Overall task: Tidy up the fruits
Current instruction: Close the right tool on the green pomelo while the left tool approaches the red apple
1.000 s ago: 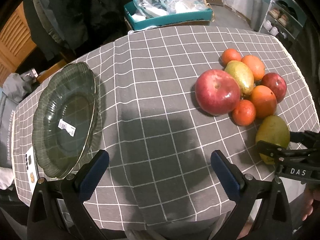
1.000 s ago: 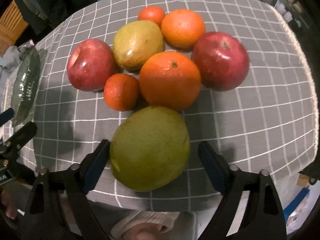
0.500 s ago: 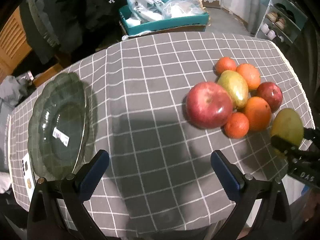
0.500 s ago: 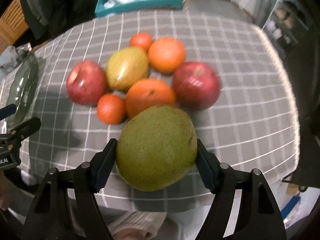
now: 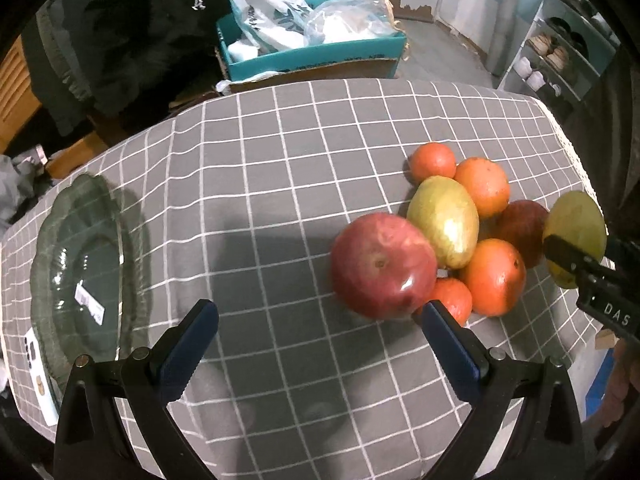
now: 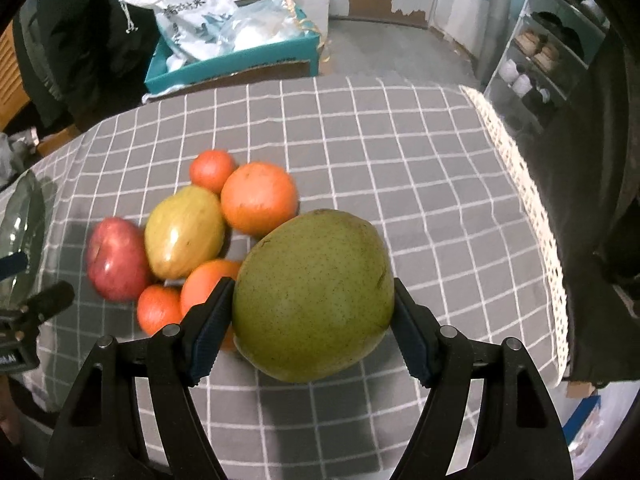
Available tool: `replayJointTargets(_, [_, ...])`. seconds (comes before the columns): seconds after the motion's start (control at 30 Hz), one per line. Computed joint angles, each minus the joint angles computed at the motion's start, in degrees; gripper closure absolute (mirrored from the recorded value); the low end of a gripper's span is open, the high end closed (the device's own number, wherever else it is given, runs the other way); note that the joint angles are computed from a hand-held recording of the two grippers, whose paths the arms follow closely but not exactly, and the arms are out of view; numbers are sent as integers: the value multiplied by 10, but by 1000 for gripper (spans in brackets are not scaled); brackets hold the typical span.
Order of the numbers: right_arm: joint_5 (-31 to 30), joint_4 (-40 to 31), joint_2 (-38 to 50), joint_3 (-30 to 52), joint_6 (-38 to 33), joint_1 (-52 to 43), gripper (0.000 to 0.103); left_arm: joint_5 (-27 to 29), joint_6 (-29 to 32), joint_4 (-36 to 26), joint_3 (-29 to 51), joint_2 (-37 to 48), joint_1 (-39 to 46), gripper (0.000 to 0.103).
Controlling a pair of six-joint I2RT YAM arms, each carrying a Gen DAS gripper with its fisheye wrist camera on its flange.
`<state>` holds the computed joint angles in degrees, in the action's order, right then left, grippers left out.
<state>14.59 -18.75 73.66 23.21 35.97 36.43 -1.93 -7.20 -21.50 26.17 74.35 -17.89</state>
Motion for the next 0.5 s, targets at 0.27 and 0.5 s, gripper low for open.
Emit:
replayJointTargets(0.27, [-18,31,9,5,-36,-44,28,3,-15,42,25,80,-23,1])
replayJointTargets(0.5, [-23,46,14,9,-39,-54,28,7,-19,73,36,127,-46,1])
